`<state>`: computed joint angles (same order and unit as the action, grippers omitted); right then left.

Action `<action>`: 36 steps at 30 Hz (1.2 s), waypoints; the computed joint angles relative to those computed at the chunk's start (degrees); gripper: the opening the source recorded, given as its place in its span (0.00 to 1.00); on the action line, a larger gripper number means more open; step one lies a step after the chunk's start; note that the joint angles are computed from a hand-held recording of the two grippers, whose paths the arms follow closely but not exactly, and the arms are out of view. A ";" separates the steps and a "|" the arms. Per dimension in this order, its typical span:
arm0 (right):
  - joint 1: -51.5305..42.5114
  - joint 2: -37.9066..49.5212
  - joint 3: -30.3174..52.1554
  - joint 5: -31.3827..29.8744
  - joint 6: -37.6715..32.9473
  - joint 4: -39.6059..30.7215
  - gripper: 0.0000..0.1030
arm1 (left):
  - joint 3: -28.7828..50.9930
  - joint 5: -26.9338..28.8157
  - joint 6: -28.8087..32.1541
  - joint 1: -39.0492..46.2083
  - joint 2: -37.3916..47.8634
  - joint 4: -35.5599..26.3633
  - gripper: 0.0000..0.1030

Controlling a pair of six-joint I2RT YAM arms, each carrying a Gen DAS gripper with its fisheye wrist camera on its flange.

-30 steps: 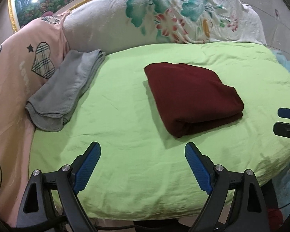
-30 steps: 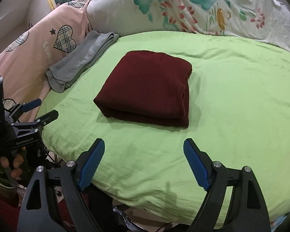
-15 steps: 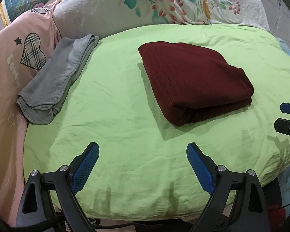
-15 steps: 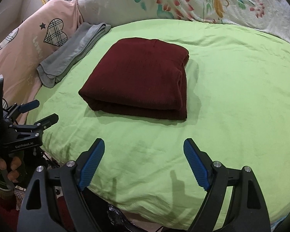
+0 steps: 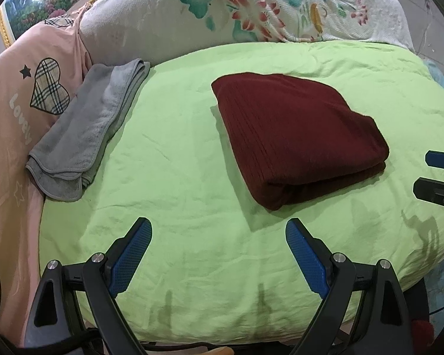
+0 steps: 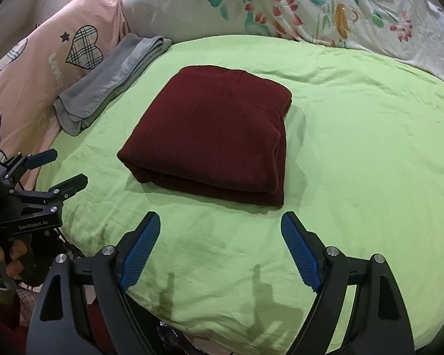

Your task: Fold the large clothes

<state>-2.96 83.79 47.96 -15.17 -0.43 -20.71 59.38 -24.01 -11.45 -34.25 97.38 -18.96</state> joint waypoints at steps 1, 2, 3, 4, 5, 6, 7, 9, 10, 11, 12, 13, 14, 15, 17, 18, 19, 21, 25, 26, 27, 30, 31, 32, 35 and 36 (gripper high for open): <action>0.13 0.03 0.23 0.13 -0.16 -0.15 0.81 | 0.25 -0.08 0.16 0.00 -0.03 -0.17 0.90; 0.15 0.31 0.61 0.10 -0.42 -0.36 0.81 | 0.33 -0.07 0.14 -0.08 -0.07 -0.20 0.90; 0.26 0.62 0.99 0.16 -0.56 -0.55 0.81 | 0.49 0.12 0.28 0.03 -0.09 -0.23 0.90; 0.32 0.94 1.34 0.24 -0.68 -0.67 0.81 | 0.70 0.29 0.36 0.16 -0.03 -0.24 0.90; 0.39 1.18 1.58 0.26 -0.72 -0.72 0.81 | 0.85 0.31 0.35 0.20 0.02 -0.27 0.90; 0.39 1.44 1.79 0.18 -0.82 -0.73 0.81 | 0.97 0.29 0.41 0.24 0.09 -0.21 0.90; 0.47 1.86 2.17 0.23 -0.88 -0.86 0.81 | 1.14 0.27 0.45 0.27 0.22 -0.18 0.90; 0.65 2.25 2.53 0.42 -0.74 -0.90 0.81 | 1.41 0.53 0.40 0.30 0.49 -0.16 0.90; 0.60 2.36 2.65 0.27 -0.84 -0.95 0.81 | 1.50 0.56 0.34 0.28 0.60 -0.16 0.90; 0.60 2.52 2.81 0.16 -0.92 -0.95 0.81 | 1.62 0.54 0.33 0.27 0.71 -0.20 0.90; 0.72 2.64 2.88 0.22 -0.85 -0.86 0.81 | 1.66 0.57 0.33 0.29 0.74 -0.23 0.90; 0.76 2.84 3.09 0.21 -0.92 -0.83 0.81 | 1.84 0.76 0.41 0.40 0.87 -0.24 0.90; 0.87 2.99 3.23 0.28 -0.87 -0.80 0.81 | 1.99 0.87 0.45 0.47 1.00 -0.25 0.90; 0.87 3.11 3.34 0.28 -0.93 -0.80 0.81 | 2.14 0.98 0.49 0.53 1.14 -0.23 0.90; 0.95 3.05 3.31 0.43 -0.71 -0.74 0.81 | 2.25 0.95 0.29 0.40 1.24 -0.34 0.90; 0.87 3.22 3.46 0.39 -0.72 -0.74 0.81 | 2.35 1.12 0.33 0.46 1.29 -0.35 0.90; 0.79 3.33 3.58 0.29 -0.66 -0.75 0.81 | 2.45 1.17 0.29 0.43 1.36 -0.37 0.90; 0.58 3.43 3.77 0.08 -0.78 -0.83 0.81 | 2.55 1.12 0.06 0.23 1.41 -0.39 0.90; 0.45 3.48 4.01 0.10 -0.89 -1.16 0.81 | 2.72 1.24 -0.02 0.16 1.53 -0.43 0.90; 0.34 3.46 4.01 0.02 -0.96 -1.25 0.81 | 2.69 1.15 -0.09 0.09 1.52 -0.38 0.90; 0.20 3.52 4.05 -0.10 -1.10 -1.32 0.81 | 2.73 1.12 -0.13 0.06 1.55 -0.35 0.90; 0.12 3.34 3.80 -0.17 -0.96 -1.34 0.81 | 2.78 1.22 -0.47 0.02 1.53 -0.44 0.90; 0.14 3.28 3.70 -0.20 -0.92 -1.32 0.81 | 2.70 1.30 -0.52 0.01 1.44 -0.38 0.90; 0.12 3.23 3.70 -0.31 -0.95 -1.42 0.81 | 2.68 1.25 -0.56 0.00 1.38 -0.41 0.90; 0.27 3.00 3.35 -0.14 -0.72 -0.98 0.81 | 2.65 1.14 -0.42 0.01 1.22 -0.38 0.90; 0.25 2.86 3.28 -0.16 -0.65 -0.92 0.81 | 2.60 1.10 -0.47 -0.01 1.16 -0.35 0.90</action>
<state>-2.71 86.65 51.24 -15.33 -1.08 -21.63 61.98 -22.91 -11.91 -34.26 98.54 -19.31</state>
